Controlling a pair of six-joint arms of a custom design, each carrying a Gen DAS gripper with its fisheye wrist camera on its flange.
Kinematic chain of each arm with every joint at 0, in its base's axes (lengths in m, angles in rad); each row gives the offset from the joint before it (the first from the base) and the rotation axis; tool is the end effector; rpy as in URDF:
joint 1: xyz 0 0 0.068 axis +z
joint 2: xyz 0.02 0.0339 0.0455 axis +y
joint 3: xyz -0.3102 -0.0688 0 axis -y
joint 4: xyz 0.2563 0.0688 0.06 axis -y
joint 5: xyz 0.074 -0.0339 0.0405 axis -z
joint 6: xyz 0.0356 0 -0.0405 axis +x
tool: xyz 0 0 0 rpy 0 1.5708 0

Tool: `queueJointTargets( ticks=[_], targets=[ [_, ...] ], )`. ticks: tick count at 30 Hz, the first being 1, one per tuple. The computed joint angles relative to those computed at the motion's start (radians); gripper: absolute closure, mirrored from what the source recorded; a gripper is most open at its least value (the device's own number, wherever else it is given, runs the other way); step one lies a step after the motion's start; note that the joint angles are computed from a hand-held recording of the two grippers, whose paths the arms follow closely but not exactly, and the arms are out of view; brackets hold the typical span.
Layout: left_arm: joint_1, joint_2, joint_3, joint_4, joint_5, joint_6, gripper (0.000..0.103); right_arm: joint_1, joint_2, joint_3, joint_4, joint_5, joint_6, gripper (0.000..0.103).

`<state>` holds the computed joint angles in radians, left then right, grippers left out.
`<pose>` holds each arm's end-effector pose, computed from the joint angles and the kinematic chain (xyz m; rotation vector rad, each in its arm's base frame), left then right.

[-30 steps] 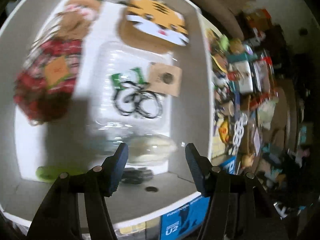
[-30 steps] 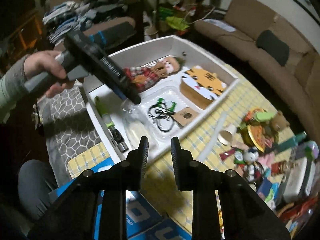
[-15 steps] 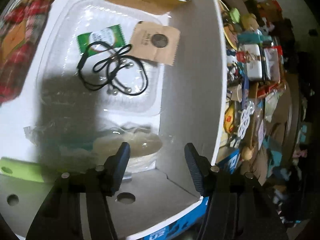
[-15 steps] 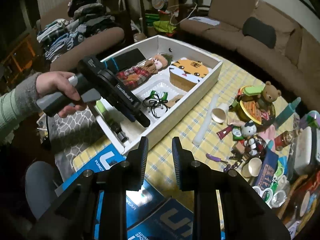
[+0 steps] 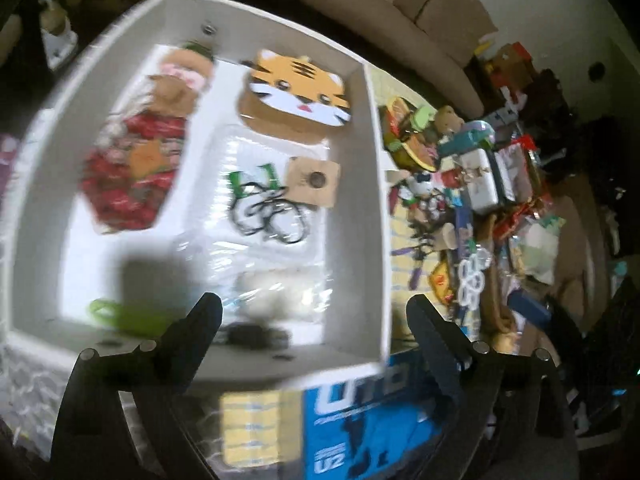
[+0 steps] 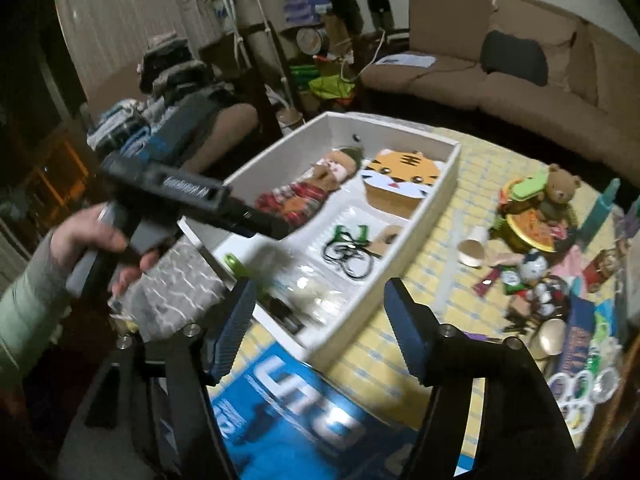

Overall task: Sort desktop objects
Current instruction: 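Withdraw the right tool from the tray back over the table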

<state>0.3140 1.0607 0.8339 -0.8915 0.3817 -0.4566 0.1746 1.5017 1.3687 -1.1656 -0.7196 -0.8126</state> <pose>0.1739 0.0425 0.2888 -0.8919 2.5145 -0.5573 0.2792 0.0731 0.3514 -1.3245 2.1844 0.8017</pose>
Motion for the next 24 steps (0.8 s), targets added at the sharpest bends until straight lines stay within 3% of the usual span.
queueJointTargets(
  ticks=[2,4,8,13,18,24],
  targets=[
    [0.008,-0.047,-0.008,-0.043,-0.035,0.000,0.002,0.031,-0.014,-0.032,0.034,0.000,0.047,0.033],
    [0.035,-0.083,-0.017,-0.080,-0.055,0.027,0.000,0.050,-0.023,-0.064,0.062,0.003,0.079,0.024],
    [-0.071,-0.163,-0.025,-0.125,-0.155,-0.034,0.000,0.001,-0.010,-0.064,0.061,-0.019,0.109,0.021],
    [-0.368,-0.236,-0.020,-0.073,-0.304,-0.259,0.000,-0.176,0.051,0.043,-0.064,-0.084,0.018,0.021],
    [-0.708,-0.132,0.034,0.019,-0.480,-0.449,0.000,-0.370,0.144,0.196,-0.237,-0.112,-0.140,0.018],
    [-0.867,0.094,0.101,0.175,-0.519,-0.511,0.000,-0.555,0.277,0.338,-0.349,-0.083,-0.268,0.018]
  ],
)
